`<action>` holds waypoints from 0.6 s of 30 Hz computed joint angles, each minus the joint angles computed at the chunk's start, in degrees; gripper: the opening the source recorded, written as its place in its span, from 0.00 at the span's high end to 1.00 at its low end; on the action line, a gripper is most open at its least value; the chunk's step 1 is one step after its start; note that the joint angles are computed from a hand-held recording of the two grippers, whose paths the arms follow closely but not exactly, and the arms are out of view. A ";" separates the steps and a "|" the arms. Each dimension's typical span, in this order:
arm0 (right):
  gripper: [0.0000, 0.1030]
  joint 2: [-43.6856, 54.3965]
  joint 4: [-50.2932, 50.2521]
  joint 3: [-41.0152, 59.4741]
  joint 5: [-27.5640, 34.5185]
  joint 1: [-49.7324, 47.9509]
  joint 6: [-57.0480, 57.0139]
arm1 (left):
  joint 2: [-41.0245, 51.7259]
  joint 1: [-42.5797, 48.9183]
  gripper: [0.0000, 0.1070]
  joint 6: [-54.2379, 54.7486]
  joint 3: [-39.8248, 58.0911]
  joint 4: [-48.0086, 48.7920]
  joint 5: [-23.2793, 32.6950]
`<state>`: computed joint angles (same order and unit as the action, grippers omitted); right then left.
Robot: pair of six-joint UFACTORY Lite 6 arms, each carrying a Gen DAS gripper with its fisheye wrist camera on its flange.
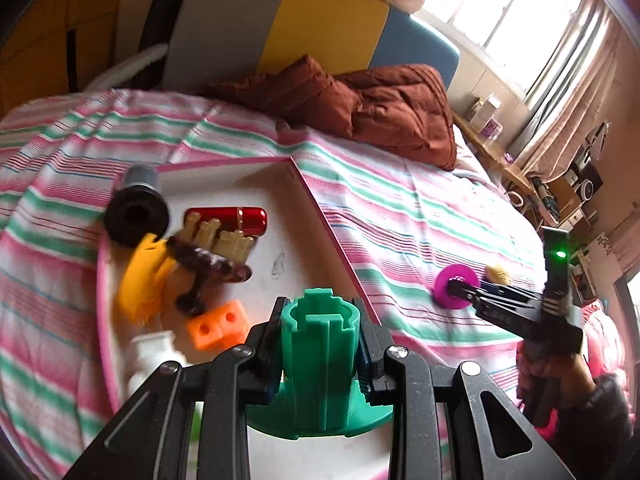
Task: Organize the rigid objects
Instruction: 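Lower the green stamp onto the tray and open the left tool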
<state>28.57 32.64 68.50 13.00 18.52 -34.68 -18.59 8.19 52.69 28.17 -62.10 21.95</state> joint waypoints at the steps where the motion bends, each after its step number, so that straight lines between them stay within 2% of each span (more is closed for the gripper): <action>1: 0.68 0.07 -0.05 0.09 0.03 0.01 0.09 | 3.10 -0.42 0.72 1.17 1.44 -1.28 -0.85; 4: 0.68 0.45 -1.12 0.62 -0.06 0.34 1.32 | 10.80 -1.32 0.72 3.98 5.53 -4.49 -2.40; 7: 0.68 0.61 -1.34 0.84 -0.02 0.38 1.51 | 16.15 -2.95 0.72 2.39 9.04 -3.21 -4.84; 10: 0.68 0.79 -1.55 1.09 0.02 0.41 1.76 | 18.89 -3.10 0.62 2.22 10.66 -3.77 -5.67; 14: 0.68 1.12 -1.68 1.52 0.14 0.43 2.13 | 15.51 -3.43 0.57 3.51 8.27 -5.12 -7.03; 18: 0.68 1.14 -1.86 1.49 -0.01 0.46 2.23 | 8.93 -4.08 0.57 -2.89 4.72 0.65 -8.91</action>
